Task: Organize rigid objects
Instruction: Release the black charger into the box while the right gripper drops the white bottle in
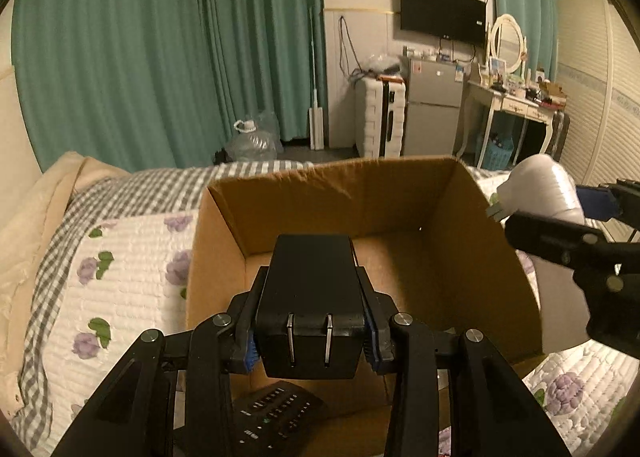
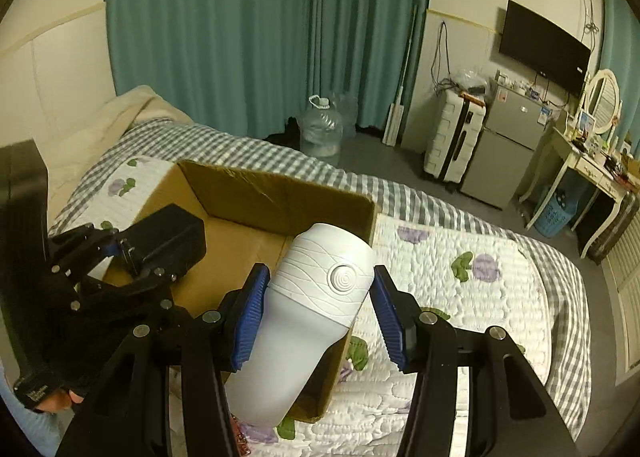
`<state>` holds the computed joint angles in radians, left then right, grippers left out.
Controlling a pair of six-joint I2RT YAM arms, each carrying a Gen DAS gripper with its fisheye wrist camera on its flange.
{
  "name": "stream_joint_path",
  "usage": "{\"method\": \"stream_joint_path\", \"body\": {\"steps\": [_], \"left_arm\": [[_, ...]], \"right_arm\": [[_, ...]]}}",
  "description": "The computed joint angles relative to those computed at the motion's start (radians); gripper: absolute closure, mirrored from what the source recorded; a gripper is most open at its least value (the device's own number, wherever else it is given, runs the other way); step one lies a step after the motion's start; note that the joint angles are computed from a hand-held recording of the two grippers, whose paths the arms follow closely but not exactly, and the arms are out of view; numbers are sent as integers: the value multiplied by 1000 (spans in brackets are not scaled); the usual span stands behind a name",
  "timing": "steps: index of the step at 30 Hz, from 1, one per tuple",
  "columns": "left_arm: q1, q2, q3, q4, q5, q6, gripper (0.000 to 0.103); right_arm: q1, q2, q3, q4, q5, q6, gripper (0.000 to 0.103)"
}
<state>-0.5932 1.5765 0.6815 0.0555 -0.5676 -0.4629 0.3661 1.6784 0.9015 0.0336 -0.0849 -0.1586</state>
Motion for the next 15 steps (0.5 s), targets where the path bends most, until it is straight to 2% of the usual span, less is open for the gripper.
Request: {"method": "stream_joint_path", "body": {"steps": [3, 5, 9, 15], "left_arm": [[-32, -32, -23, 27, -83, -12, 36], [-39, -83, -51, 51, -99, 12, 36], [-53, -165, -53, -34, -118, 13, 36], [-57, -243, -98, -88, -132, -22, 36]], "right_arm": [[-4, -2, 1, -2, -4, 7, 51], [6, -18, -4, 2, 11, 14, 51], [2, -15, 7, -4, 8, 31, 51], [35, 86, 53, -9, 36, 42, 51]]}}
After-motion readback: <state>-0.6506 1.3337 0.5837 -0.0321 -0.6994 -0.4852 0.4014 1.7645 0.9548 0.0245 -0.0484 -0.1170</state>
